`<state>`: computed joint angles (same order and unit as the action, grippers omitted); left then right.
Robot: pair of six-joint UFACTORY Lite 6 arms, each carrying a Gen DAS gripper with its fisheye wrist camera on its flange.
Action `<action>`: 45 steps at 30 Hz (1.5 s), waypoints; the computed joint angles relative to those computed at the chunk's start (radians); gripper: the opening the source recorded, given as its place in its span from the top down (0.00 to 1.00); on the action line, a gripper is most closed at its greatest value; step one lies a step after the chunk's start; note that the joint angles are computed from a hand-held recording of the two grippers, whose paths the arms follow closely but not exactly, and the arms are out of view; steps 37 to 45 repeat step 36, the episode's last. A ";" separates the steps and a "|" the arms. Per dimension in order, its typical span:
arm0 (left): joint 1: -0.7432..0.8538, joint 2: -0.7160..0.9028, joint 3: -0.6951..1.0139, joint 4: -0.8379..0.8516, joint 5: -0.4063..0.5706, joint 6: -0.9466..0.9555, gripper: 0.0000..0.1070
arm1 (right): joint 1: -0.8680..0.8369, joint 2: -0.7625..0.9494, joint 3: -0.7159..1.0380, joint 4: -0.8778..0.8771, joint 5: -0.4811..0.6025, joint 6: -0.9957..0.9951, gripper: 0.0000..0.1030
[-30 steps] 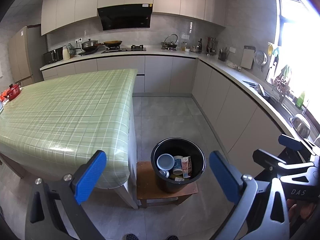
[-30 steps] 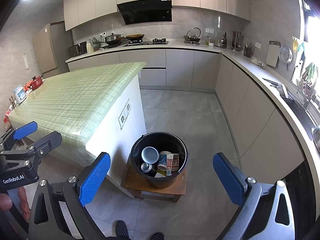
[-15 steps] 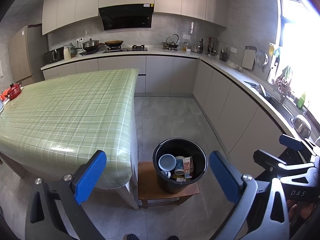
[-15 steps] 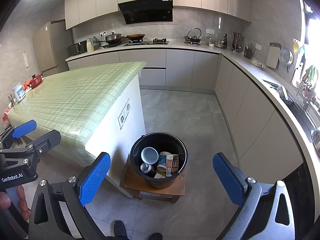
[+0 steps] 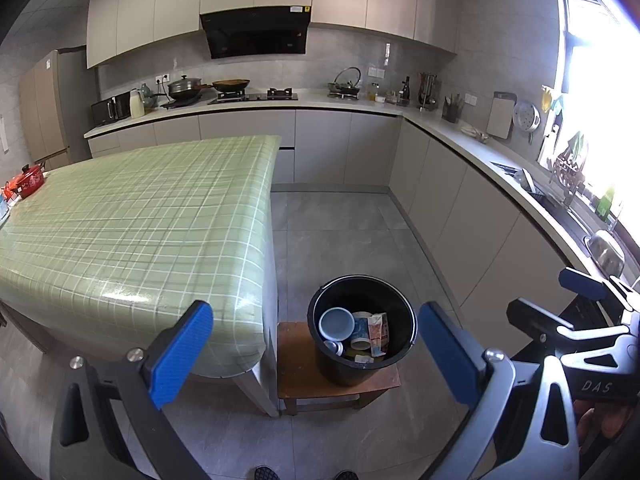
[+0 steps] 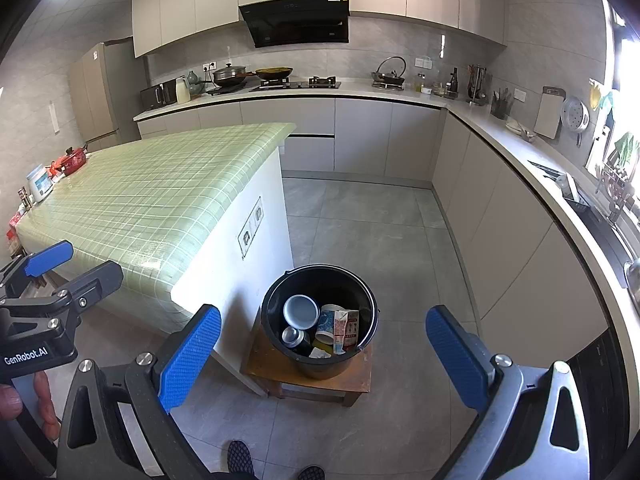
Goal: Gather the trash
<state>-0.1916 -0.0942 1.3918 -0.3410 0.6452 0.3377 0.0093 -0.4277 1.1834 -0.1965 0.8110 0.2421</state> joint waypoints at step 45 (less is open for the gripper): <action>0.039 0.048 0.047 -0.155 0.034 0.165 0.04 | -0.046 0.036 0.007 0.047 -0.031 -0.070 0.00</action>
